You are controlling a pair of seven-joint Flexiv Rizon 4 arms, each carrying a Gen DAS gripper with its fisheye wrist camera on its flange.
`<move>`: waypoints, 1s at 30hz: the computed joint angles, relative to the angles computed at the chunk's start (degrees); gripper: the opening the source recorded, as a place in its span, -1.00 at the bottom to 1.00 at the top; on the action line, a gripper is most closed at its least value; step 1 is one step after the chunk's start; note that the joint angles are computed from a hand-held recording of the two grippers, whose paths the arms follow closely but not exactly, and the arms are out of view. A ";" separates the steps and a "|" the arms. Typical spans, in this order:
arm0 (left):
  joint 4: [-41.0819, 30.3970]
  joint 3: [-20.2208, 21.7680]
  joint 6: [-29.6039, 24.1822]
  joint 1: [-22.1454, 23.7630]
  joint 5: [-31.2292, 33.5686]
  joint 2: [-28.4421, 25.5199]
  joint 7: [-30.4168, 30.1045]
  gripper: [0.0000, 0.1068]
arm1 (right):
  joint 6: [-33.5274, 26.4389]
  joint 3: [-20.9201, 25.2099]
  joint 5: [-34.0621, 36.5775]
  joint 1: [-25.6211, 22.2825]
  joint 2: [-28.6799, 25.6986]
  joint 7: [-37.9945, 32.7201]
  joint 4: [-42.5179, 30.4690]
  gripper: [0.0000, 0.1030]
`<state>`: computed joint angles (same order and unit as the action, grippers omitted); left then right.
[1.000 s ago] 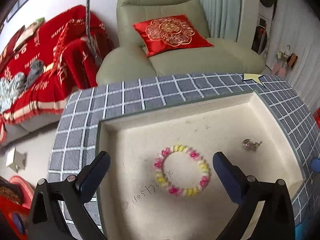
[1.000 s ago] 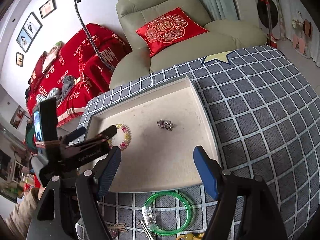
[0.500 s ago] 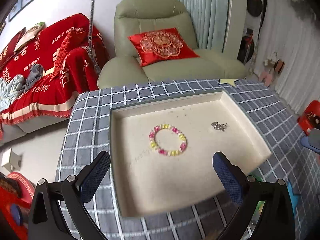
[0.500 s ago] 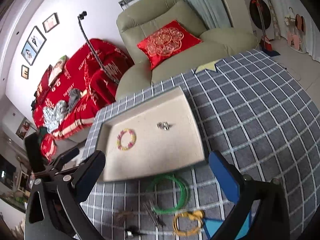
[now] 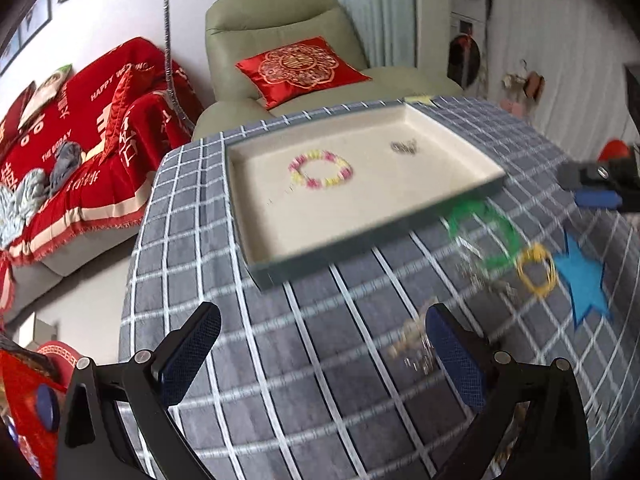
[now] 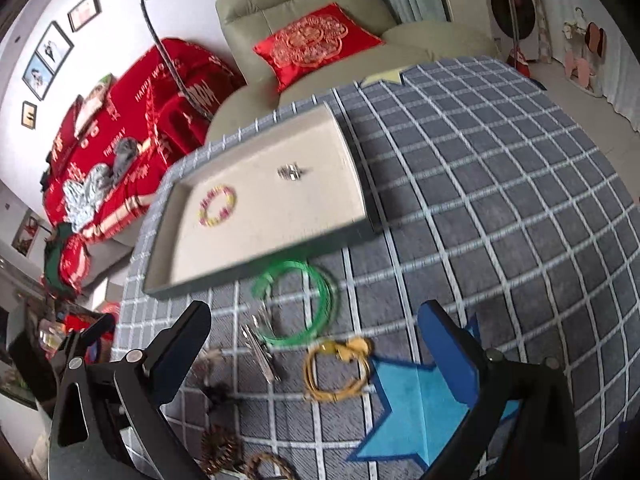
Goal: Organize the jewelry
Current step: 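Grasp the green bangle with the right tool while the left tool grasps a silver charm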
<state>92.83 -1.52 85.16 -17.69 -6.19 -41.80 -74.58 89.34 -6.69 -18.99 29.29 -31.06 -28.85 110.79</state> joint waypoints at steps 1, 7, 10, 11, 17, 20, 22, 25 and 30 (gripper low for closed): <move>0.65 -0.24 0.14 0.06 0.18 0.11 0.18 0.93 | -0.78 0.00 -0.25 0.16 -0.08 -0.16 -0.05 1.00; 3.80 -2.91 0.06 1.83 -1.11 1.15 0.60 0.93 | -4.43 -0.69 -2.69 0.96 -0.59 -0.02 -0.86 1.00; 4.71 -4.26 0.71 2.48 -1.76 1.33 0.99 0.93 | -6.36 1.02 -3.17 -0.41 -1.65 -0.23 -2.40 1.00; 4.50 -3.75 0.35 2.02 -1.82 1.22 0.82 0.89 | -7.00 1.55 -3.30 -0.78 -1.97 -0.35 -2.89 1.00; 3.90 -3.58 -1.16 1.34 -2.44 0.35 0.13 0.73 | -10.88 2.29 -5.32 -1.45 -4.38 -0.97 -6.32 0.99; 3.84 -3.96 -1.28 1.32 -2.58 0.15 0.07 0.65 | -12.63 2.96 -5.51 -2.16 -5.63 -1.19 -8.17 0.91; 3.62 -4.14 -1.95 1.23 -2.60 0.07 0.23 0.51 | -13.66 3.42 -5.58 -2.55 -6.43 -1.48 -9.30 0.82; 3.27 -4.22 -2.48 0.97 -2.70 -0.18 0.17 0.33 | -15.58 3.52 -6.13 -2.42 -7.18 -1.79 -10.54 0.49; 3.02 -4.24 -3.24 0.46 -2.56 -0.46 -0.01 -0.03 | -17.84 1.77 -9.67 -0.69 -7.29 -1.35 -11.03 0.27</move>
<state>95.85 -5.77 81.92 -17.23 -8.75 -42.25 -74.59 71.51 -4.92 -28.66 28.60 -38.35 -30.20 99.75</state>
